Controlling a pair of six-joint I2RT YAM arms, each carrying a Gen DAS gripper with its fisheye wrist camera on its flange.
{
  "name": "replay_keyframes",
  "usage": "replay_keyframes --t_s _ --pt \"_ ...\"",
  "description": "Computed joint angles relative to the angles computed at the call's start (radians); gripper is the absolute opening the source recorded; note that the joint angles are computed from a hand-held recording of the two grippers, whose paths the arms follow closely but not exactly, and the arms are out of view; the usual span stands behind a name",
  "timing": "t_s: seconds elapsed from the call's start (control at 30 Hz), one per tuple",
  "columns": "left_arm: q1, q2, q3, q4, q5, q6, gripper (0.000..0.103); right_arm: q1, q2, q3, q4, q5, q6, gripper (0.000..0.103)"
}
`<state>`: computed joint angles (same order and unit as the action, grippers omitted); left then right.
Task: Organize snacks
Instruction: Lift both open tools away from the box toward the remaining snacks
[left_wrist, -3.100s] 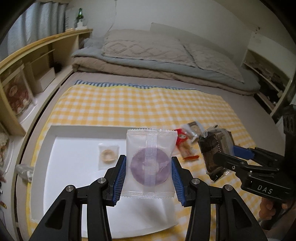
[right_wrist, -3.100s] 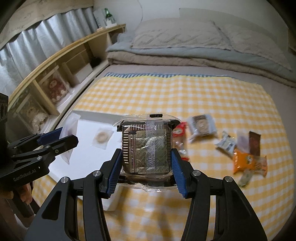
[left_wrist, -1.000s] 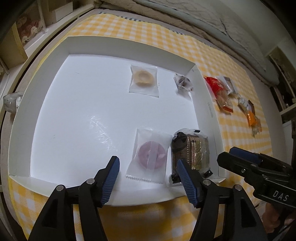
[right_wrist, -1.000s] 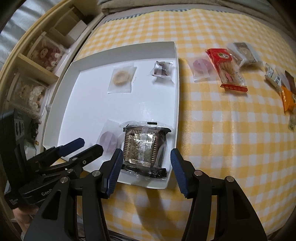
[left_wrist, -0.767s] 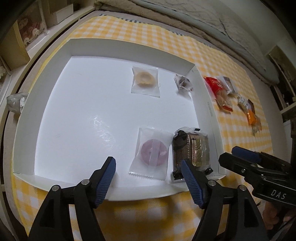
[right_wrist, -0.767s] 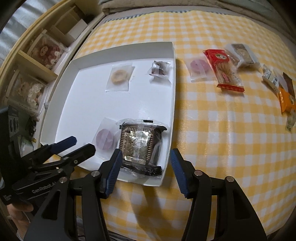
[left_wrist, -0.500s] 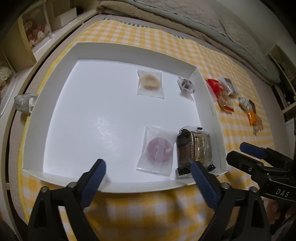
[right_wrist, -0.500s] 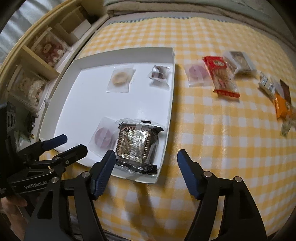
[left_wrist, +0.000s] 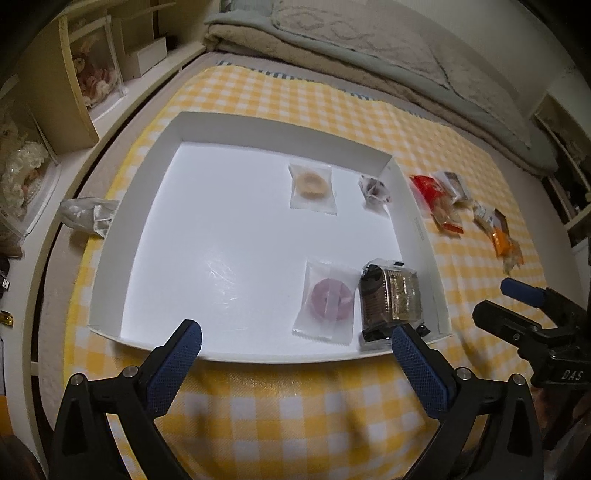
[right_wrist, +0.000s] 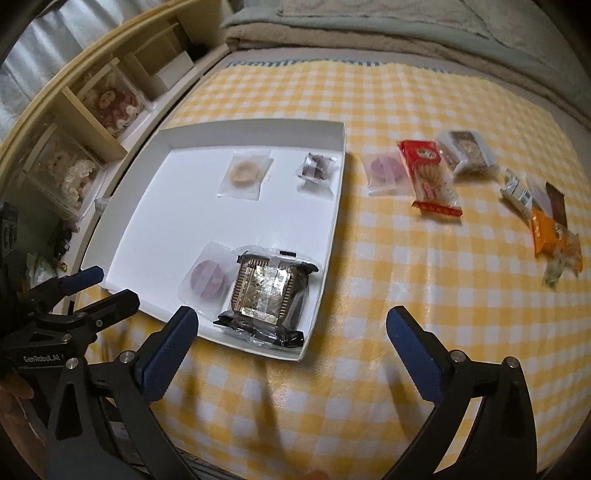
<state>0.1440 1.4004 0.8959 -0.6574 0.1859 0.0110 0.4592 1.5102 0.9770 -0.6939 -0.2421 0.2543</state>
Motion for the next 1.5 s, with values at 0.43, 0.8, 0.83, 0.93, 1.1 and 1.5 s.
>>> replay_keyframes --t_s 0.43,0.8,0.83,0.93,1.1,1.5 --pt "0.001 -0.203 0.000 -0.099 -0.002 0.037 0.103 -0.043 -0.157 -0.030 -0.010 0.025 -0.077 0.103" --pt "-0.054 -0.346 0.037 -0.145 -0.012 -0.009 0.103 -0.194 -0.295 -0.018 -0.040 -0.005 -0.193 0.103" --pt "-0.060 -0.350 0.042 -0.141 -0.012 -0.018 0.103 -0.211 -0.306 -0.014 -0.044 -0.008 -0.203 0.103" --pt "-0.084 -0.357 0.058 -0.122 -0.024 -0.044 0.103 -0.282 -0.330 -0.005 -0.046 -0.026 -0.245 0.103" --pt "-0.166 -0.323 0.080 -0.071 -0.046 -0.107 0.103 -0.408 -0.339 0.012 -0.043 -0.059 -0.314 0.103" --pt "-0.395 0.010 0.255 0.078 -0.094 -0.213 0.103 -0.704 -0.239 0.042 -0.015 -0.122 -0.479 0.103"
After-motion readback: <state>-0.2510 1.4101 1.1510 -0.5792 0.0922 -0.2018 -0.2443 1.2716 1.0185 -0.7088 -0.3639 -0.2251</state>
